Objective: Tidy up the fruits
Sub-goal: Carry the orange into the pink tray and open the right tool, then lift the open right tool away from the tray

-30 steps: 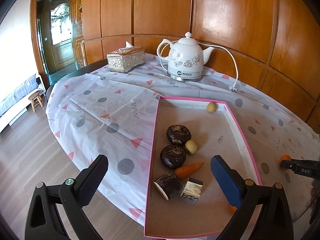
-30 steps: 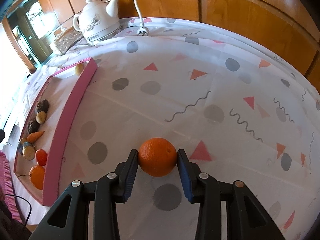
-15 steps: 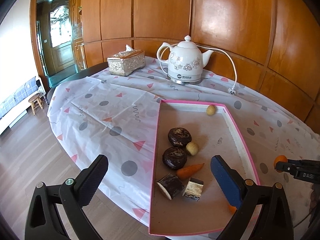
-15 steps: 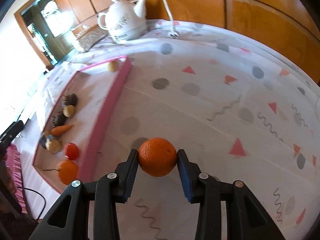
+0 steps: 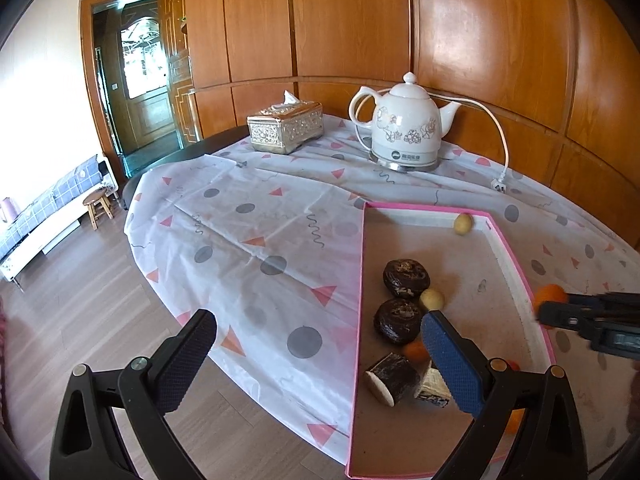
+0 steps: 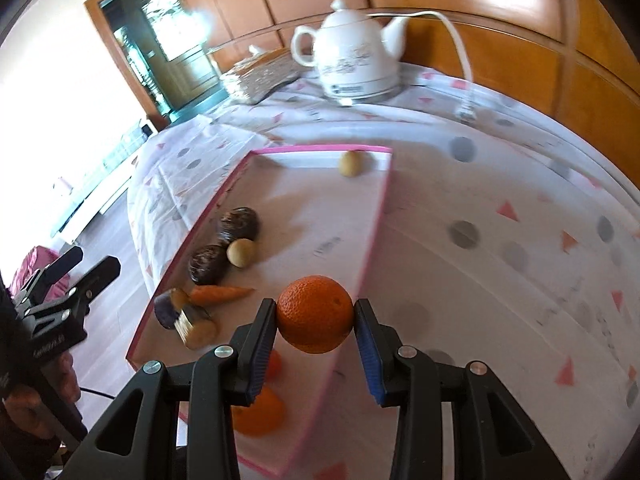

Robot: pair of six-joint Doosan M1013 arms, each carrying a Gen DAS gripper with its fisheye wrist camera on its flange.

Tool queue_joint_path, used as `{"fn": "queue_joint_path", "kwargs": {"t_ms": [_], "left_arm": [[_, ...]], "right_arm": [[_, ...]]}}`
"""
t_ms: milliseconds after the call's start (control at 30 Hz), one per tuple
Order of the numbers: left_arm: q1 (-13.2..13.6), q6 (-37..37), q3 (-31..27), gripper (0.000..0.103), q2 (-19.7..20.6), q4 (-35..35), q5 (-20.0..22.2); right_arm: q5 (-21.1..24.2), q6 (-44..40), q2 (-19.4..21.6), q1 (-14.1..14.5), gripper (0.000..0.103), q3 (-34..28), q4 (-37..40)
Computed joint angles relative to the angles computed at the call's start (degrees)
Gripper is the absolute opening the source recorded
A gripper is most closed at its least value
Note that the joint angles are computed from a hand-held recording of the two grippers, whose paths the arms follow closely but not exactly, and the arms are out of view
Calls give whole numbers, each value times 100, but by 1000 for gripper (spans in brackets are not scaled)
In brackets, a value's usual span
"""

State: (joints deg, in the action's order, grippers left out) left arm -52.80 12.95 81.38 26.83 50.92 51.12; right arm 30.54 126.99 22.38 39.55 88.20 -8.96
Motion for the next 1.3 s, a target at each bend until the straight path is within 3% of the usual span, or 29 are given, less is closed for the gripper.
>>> {"fn": "queue_joint_path", "kwargs": {"t_ms": [233, 533, 667, 767, 933, 1300], "left_arm": [[-6, -111, 12, 103, -8, 36, -94], [-50, -44, 5, 103, -2, 12, -205], [-86, -34, 3, 103, -8, 65, -209], [-109, -119, 22, 103, -28, 162, -236], [-174, -360, 68, 103, -67, 475, -213], [-285, -704, 150, 103, -126, 989, -262]], "right_arm": [[394, -151, 409, 81, 40, -454, -99], [89, 319, 250, 79, 44, -191, -295], [2, 1012, 93, 137, 46, -8, -822], [181, 1939, 3, 263, 58, 84, -1738], [524, 3197, -108, 478, 70, 229, -2904], [1196, 4603, -146, 825, 72, 401, -3927]]}}
